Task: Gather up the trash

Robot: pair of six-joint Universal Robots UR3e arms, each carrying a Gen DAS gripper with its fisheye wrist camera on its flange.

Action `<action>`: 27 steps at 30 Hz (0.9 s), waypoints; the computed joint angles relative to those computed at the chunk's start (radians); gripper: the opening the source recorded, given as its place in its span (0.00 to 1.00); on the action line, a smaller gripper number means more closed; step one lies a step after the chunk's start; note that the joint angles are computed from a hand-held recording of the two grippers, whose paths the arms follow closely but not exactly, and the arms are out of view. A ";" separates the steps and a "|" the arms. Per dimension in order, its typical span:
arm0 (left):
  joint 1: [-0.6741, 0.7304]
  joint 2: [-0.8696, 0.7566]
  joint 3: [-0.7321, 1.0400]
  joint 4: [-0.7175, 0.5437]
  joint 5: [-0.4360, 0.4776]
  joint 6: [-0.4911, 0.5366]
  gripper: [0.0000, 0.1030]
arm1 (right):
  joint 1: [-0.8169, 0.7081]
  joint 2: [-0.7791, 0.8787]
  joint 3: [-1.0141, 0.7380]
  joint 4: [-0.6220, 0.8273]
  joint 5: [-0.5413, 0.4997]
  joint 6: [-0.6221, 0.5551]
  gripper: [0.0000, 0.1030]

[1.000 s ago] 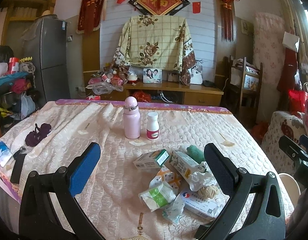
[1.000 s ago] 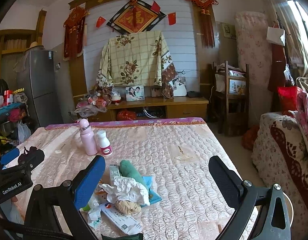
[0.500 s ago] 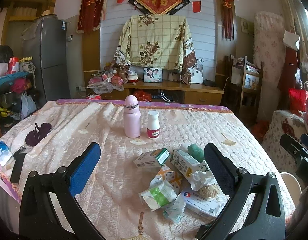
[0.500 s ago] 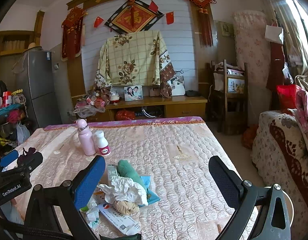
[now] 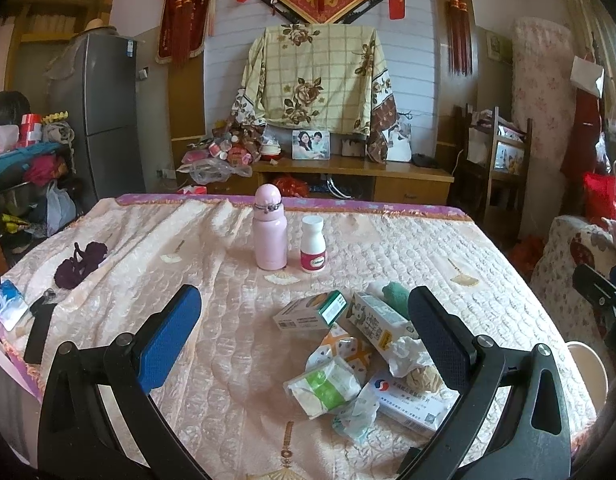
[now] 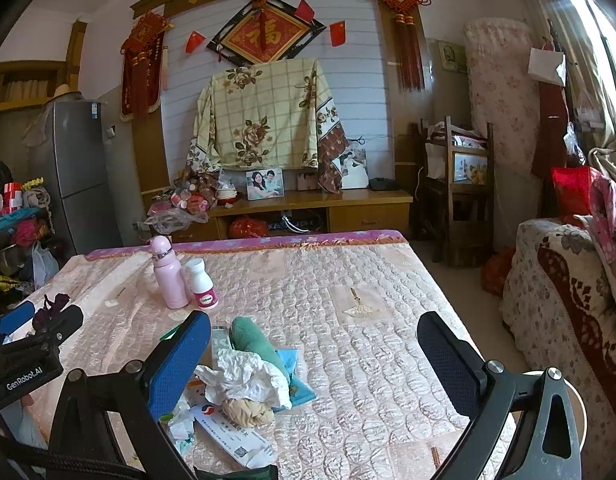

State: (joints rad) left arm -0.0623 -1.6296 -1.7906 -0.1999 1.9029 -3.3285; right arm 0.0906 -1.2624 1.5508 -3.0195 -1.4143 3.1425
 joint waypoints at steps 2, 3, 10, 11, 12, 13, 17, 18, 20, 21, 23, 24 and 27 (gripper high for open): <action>0.003 -0.002 0.001 -0.003 -0.006 -0.003 1.00 | -0.001 0.001 0.000 0.005 0.005 0.000 0.99; 0.005 -0.002 0.000 -0.003 -0.010 -0.004 1.00 | 0.000 0.001 0.001 0.004 0.004 -0.002 0.99; 0.004 -0.004 -0.002 0.003 -0.008 -0.009 1.00 | -0.008 -0.008 0.021 0.003 0.021 0.002 0.99; 0.005 -0.005 -0.003 0.004 -0.008 -0.011 1.00 | -0.009 -0.007 0.020 0.004 0.022 0.002 0.99; 0.006 -0.004 -0.004 0.003 -0.010 -0.011 1.00 | -0.009 -0.006 0.018 0.006 0.021 0.003 0.99; 0.006 -0.003 -0.005 0.003 -0.012 -0.010 1.00 | -0.011 -0.006 0.016 0.010 0.022 0.003 0.99; 0.007 0.000 -0.011 0.006 -0.013 -0.008 1.00 | -0.009 -0.001 0.013 0.009 0.018 0.003 0.99; 0.008 0.001 -0.012 0.007 -0.012 -0.007 1.00 | -0.010 -0.001 0.013 0.009 0.020 0.002 0.99; 0.008 -0.002 -0.007 0.006 -0.013 -0.008 1.00 | -0.009 -0.002 0.013 0.011 0.018 0.003 0.99; 0.008 -0.003 -0.006 0.006 -0.013 -0.009 1.00 | -0.009 0.000 0.011 0.014 0.018 0.003 0.99; 0.007 -0.002 -0.006 0.001 -0.015 -0.010 1.00 | -0.009 0.001 0.014 0.018 0.019 -0.001 0.99; 0.010 -0.001 -0.007 -0.002 -0.020 -0.010 1.00 | -0.012 0.001 0.015 0.019 0.021 -0.004 0.99; 0.017 -0.004 -0.007 -0.013 -0.034 -0.008 1.00 | -0.016 0.002 0.019 0.019 0.024 -0.007 0.99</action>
